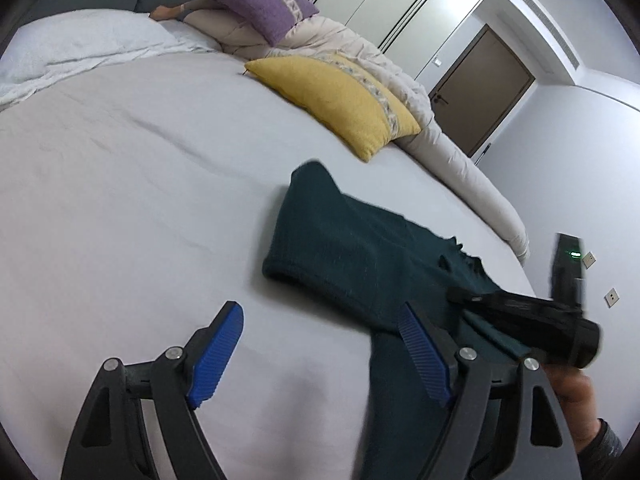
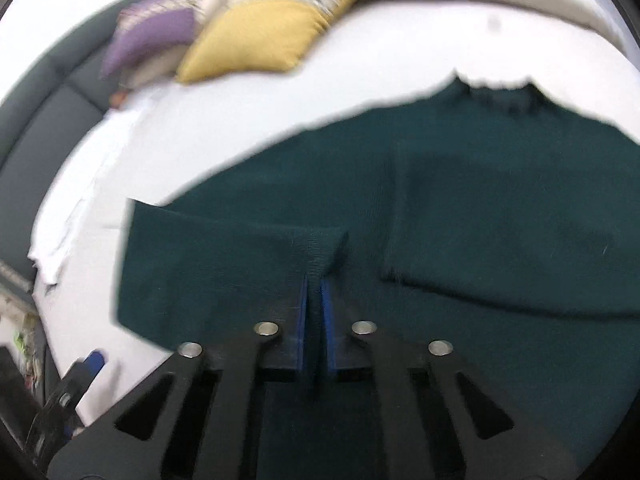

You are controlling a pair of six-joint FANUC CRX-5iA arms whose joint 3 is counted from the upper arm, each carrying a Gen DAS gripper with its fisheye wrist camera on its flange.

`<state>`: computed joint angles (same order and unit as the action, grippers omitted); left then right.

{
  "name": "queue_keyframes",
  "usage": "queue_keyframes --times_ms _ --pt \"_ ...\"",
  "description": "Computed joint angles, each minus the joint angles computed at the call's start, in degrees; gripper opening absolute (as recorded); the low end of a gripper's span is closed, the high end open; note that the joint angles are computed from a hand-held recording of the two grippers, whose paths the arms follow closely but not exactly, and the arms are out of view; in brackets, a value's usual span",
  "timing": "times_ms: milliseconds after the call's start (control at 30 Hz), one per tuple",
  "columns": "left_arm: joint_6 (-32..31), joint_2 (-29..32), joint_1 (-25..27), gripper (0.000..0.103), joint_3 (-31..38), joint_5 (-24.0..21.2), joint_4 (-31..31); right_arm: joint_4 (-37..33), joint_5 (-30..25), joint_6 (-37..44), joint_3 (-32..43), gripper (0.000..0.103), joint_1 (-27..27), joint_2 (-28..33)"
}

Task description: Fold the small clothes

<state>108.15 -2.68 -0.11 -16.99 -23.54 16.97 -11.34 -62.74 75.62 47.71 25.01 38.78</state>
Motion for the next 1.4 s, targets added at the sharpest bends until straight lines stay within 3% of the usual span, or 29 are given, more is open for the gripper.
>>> queue_keyframes --times_ms 200,333,467,633,700,767,800,833,867,1000,1133,1267,1333,1400 --pt "6.0 3.2 -1.3 0.082 7.8 -3.7 -7.7 -0.3 4.6 5.1 -2.1 0.005 -4.3 -6.3" --pt "11.1 8.1 -3.0 0.083 16.6 -8.2 -15.4 0.5 5.2 4.7 -1.5 0.005 -8.7 -6.9" --pt "12.1 16.5 -4.2 0.083 27.6 -15.4 -18.2 0.3 4.9 2.8 -2.1 0.005 -13.5 -5.5" --pt "12.0 28.2 -6.5 0.080 44.8 -27.8 -23.8 -2.3 5.1 0.6 -4.8 0.005 -17.5 -3.1" --pt "11.5 31.6 -7.3 0.077 50.0 -31.4 -25.7 -4.8 6.7 1.6 -7.9 0.005 -18.6 -4.5" --pt "9.6 35.4 -7.8 0.052 55.0 -35.2 -25.7 -4.8 7.4 1.8 -7.9 0.005 -18.3 -4.1" --pt "8.7 37.5 -7.9 0.045 57.6 -37.6 -25.2 -4.7 7.3 1.9 -8.0 0.005 -18.2 -4.2" --pt "8.0 38.5 -7.8 0.032 58.4 -38.1 -24.4 -4.7 6.8 1.9 -7.4 0.005 -18.2 -3.8" --pt "8.0 38.6 -8.1 0.026 58.1 -37.7 -24.6 -4.8 6.7 2.0 -7.7 0.005 -18.2 -3.9" --pt "6.7 38.4 -9.2 0.011 58.7 -37.7 -27.1 -8.4 4.3 0.5 -6.5 0.005 -19.4 -3.9" --pt "6.1 38.3 -8.5 0.010 57.5 -36.7 -26.1 -9.4 1.2 -3.3 -2.7 0.005 -19.6 -3.0" --pt "5.6 38.6 -9.1 0.011 57.6 -36.3 -27.8 -4.2 -3.2 -5.4 0.0 0.004 -18.5 0.8" --pt "5.2 38.5 -8.5 0.011 57.0 -35.6 -26.1 -8.3 0.1 -5.3 -2.5 0.004 -19.9 -0.3" --pt "4.7 38.1 -7.9 0.014 56.2 -34.9 -24.9 -9.2 0.1 -6.2 -2.9 0.006 -20.2 -1.0"
